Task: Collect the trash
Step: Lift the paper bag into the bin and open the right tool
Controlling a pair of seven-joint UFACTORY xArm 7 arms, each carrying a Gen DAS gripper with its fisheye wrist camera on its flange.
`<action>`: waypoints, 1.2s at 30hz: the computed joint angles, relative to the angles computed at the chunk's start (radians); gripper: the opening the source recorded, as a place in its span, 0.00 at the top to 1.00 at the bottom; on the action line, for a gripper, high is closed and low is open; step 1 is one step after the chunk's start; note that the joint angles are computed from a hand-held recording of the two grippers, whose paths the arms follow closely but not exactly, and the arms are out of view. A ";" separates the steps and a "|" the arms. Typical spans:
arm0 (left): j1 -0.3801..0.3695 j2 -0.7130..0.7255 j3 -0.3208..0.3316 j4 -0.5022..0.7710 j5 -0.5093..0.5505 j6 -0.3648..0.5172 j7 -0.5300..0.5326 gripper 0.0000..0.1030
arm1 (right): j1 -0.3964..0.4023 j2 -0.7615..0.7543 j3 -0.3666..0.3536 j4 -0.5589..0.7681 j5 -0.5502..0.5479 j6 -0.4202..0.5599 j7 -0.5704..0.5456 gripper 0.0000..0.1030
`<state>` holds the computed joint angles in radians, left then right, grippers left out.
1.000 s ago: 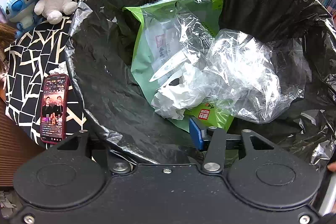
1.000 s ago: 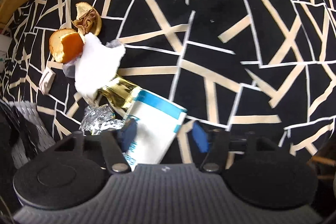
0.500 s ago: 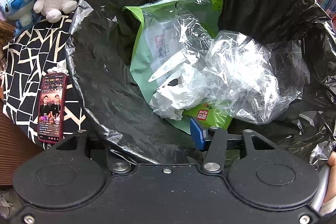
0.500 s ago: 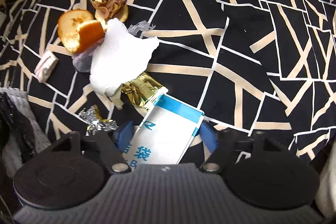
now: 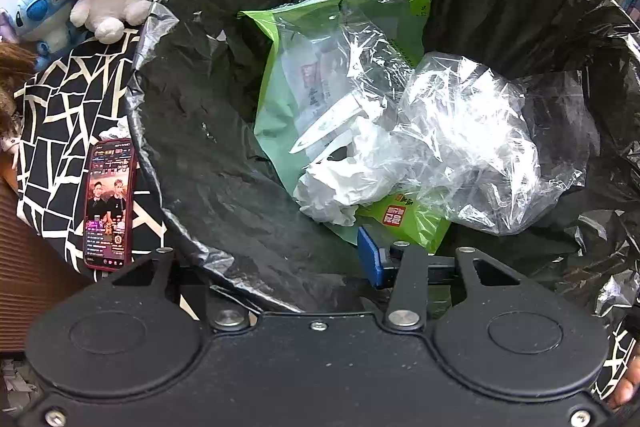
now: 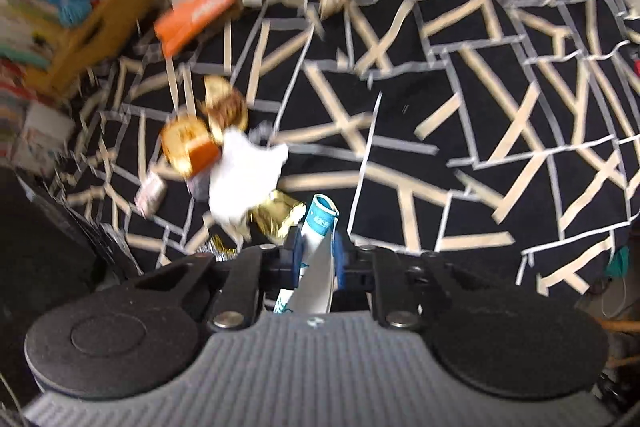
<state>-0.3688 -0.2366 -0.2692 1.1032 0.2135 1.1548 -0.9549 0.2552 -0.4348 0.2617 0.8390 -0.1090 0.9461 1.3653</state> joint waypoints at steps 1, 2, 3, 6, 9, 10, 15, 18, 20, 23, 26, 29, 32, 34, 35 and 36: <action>0.000 0.002 -0.001 0.002 0.003 0.004 -0.004 0.60 | -0.009 -0.034 0.017 -0.014 -0.025 -0.005 0.036 0.81; 0.000 0.004 -0.003 0.006 0.006 0.009 -0.006 0.60 | -0.018 -0.069 0.034 -0.027 -0.045 -0.008 0.076 0.81; 0.000 0.007 -0.004 0.009 0.010 0.015 -0.009 0.61 | -0.030 -0.092 0.051 -0.033 -0.063 -0.014 0.118 0.81; -0.002 0.011 -0.009 0.015 0.025 0.026 -0.026 0.63 | -0.071 -0.127 0.088 -0.051 -0.135 -0.106 0.222 0.81; -0.005 0.007 -0.011 0.012 0.034 0.028 -0.042 0.64 | -0.103 -0.207 0.117 -0.076 -0.201 -0.200 0.267 0.81; -0.005 0.006 -0.011 0.010 0.036 0.027 -0.044 0.64 | -0.121 -0.227 0.130 -0.085 -0.224 -0.249 0.283 0.81; -0.008 0.002 -0.008 0.004 0.035 0.021 -0.038 0.64 | -0.243 -0.294 0.182 -0.098 -0.306 -0.547 0.315 0.81; -0.005 -0.004 -0.010 -0.003 0.035 0.014 -0.059 0.65 | -0.293 -0.268 0.199 -0.067 -0.319 -0.750 0.276 0.81; -0.003 -0.008 -0.009 -0.007 0.031 0.008 -0.073 0.65 | -0.305 -0.202 0.209 -0.025 -0.317 -0.882 0.233 0.81; -0.001 -0.028 0.001 -0.029 -0.001 -0.018 -0.084 0.65 | -0.252 -0.056 0.204 0.074 -0.306 -0.936 0.121 0.81; 0.006 -0.051 0.012 -0.057 -0.047 -0.049 -0.089 0.66 | -0.106 0.085 0.138 0.165 -0.256 -0.902 -0.038 0.81; 0.013 -0.053 0.004 -0.058 -0.049 -0.050 -0.095 0.66 | 0.011 0.174 0.091 0.243 -0.181 -0.814 -0.206 0.81; 0.017 -0.059 0.004 -0.065 -0.060 -0.060 -0.104 0.68 | 0.069 0.225 0.077 0.305 -0.146 -0.720 -0.316 0.74; 0.020 -0.061 0.005 -0.069 -0.066 -0.066 -0.107 0.68 | 0.076 0.243 0.088 0.339 -0.177 -0.652 -0.339 0.63; 0.021 -0.062 0.005 -0.071 -0.068 -0.069 -0.109 0.68 | 0.078 0.241 0.099 0.346 -0.202 -0.628 -0.327 0.59; 0.022 -0.064 0.006 -0.073 -0.072 -0.071 -0.109 0.68 | 0.086 0.244 0.098 0.353 -0.208 -0.608 -0.331 0.53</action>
